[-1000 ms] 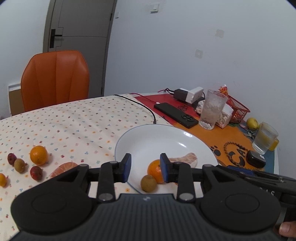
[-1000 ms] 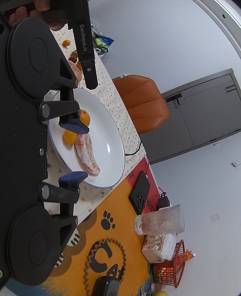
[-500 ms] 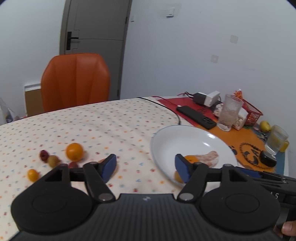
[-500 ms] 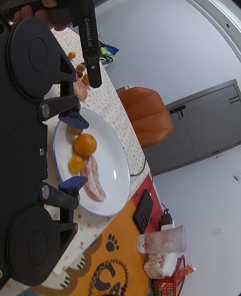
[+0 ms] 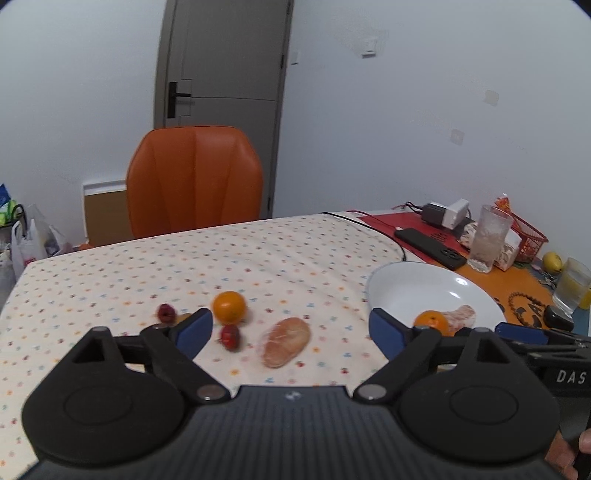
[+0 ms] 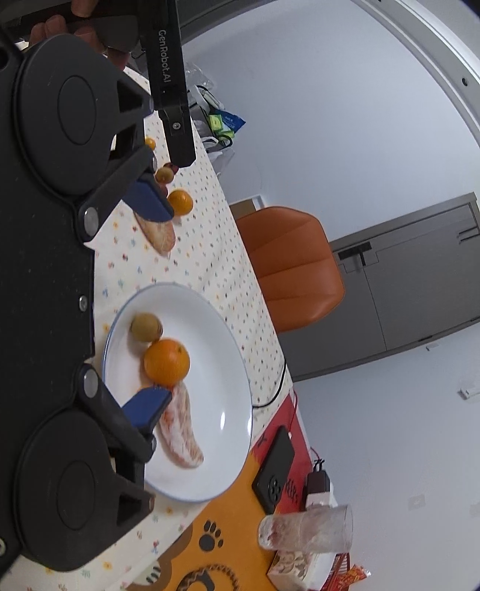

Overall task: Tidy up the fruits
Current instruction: 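Move both grippers back toward the remaining fruit on the tablecloth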

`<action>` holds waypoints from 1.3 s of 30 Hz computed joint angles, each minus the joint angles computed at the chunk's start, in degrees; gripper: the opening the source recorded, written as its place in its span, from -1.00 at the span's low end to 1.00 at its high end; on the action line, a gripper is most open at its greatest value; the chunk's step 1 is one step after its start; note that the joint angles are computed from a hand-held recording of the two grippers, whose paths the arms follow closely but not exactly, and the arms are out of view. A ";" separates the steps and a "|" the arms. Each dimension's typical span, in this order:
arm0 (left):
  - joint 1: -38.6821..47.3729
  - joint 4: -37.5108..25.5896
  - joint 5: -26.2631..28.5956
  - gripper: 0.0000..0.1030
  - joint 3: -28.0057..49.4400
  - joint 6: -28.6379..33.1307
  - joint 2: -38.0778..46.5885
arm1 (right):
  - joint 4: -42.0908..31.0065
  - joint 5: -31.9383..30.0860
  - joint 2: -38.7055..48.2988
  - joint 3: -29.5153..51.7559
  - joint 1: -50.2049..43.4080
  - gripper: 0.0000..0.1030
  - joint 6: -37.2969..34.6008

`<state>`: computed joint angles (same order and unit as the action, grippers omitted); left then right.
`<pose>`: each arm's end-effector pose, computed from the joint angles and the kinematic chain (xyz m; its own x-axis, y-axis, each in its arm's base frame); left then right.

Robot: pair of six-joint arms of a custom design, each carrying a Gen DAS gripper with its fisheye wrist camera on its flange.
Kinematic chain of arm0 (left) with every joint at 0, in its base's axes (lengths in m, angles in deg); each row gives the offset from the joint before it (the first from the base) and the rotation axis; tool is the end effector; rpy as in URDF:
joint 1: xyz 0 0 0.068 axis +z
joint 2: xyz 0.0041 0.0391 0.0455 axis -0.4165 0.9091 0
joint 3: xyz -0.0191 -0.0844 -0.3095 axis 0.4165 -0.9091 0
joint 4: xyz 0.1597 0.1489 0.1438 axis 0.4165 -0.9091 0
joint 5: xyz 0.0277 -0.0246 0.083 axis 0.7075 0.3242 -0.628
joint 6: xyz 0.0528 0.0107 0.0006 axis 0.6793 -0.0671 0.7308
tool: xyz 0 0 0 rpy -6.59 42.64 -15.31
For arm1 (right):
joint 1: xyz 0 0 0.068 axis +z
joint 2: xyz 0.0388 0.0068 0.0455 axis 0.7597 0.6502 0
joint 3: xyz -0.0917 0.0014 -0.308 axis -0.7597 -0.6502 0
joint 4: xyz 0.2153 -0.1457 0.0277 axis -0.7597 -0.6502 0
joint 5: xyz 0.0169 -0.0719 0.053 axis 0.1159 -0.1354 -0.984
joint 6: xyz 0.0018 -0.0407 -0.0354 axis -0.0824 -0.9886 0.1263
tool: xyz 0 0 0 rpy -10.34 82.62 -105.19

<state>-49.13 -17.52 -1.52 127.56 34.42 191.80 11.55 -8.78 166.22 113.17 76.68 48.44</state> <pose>0.4019 -0.1958 0.2267 -0.4152 0.2663 -0.8699 0.6753 0.7309 -0.0986 0.2464 0.1033 0.1900 -0.3042 0.4256 -0.8523 0.3551 0.8808 0.3131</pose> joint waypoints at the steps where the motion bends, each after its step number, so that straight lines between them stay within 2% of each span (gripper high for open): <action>1: 0.60 -0.29 0.20 0.80 0.06 -0.17 -0.10 | -0.02 0.05 0.41 0.53 0.31 0.99 -0.05; 12: 7.07 -1.74 2.77 0.86 0.09 -0.12 -1.21 | 0.05 -1.23 5.43 6.58 2.85 1.00 -1.63; 23: 11.04 -3.39 2.50 0.86 1.00 1.44 -1.33 | -1.81 -3.82 9.80 13.17 3.68 1.00 -3.75; 35: 12.50 -8.21 1.83 0.84 6.21 3.32 3.27 | -7.02 -10.73 15.55 21.45 2.09 1.00 -7.58; 37: 12.46 -9.78 1.72 0.81 7.91 2.92 4.66 | -7.45 -11.56 16.47 22.48 1.78 0.96 -8.32; 39: 12.43 -10.75 1.88 0.81 9.25 2.90 5.82 | -8.28 -12.67 17.44 23.75 1.16 0.82 -9.33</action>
